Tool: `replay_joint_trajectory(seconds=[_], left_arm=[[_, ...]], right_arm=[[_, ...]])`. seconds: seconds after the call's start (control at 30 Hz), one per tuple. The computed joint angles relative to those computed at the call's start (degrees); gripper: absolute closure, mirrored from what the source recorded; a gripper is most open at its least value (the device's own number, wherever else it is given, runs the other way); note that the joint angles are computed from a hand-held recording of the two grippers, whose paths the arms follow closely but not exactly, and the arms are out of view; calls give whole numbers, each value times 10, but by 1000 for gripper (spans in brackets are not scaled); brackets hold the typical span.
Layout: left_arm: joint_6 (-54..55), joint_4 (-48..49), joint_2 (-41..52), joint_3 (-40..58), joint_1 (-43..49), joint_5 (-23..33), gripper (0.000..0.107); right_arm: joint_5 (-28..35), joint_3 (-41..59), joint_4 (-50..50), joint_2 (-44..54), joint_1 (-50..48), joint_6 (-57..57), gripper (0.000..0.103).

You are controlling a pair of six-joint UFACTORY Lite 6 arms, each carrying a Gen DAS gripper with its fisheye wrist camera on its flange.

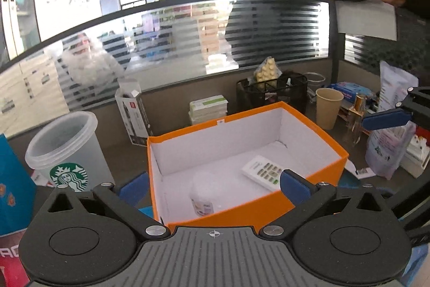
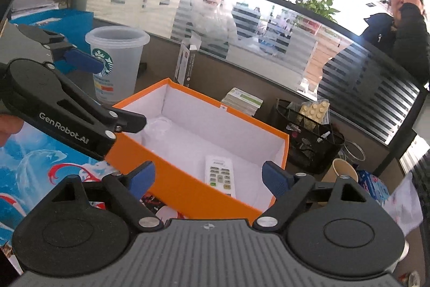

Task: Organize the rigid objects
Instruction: 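Move both open tools back over the cluttered items on the mat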

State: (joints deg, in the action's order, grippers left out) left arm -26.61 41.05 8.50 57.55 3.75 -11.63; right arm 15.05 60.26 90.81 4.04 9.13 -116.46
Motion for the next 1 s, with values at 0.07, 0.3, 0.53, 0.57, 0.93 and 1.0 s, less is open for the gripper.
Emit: replay_joint_trajectory(seconds=[0.07,0.3,0.53,0.57,0.93,1.0], left_arm=[[18,6,-8,-40,15,-41,4],[65,76,28,-140,74,-168,4],[245,-98,30,-258,78,-253,4],[233,-96,28,-262,82,-252,4],[249,-169,32,-269,108,-238,4],[240,-178,48,-245,120,-221,4]], right_arm=[[29,-44,83,-18,-19,-81,14],[114,-216,359,-33,-73,-355,14],[241,-359,495,-61,-100,-507,17],[249,-356,468,-54,-106,-490,17],[263,-287,359,69,-52,-382,32],[264,-277,342,89,-28,-358,32]])
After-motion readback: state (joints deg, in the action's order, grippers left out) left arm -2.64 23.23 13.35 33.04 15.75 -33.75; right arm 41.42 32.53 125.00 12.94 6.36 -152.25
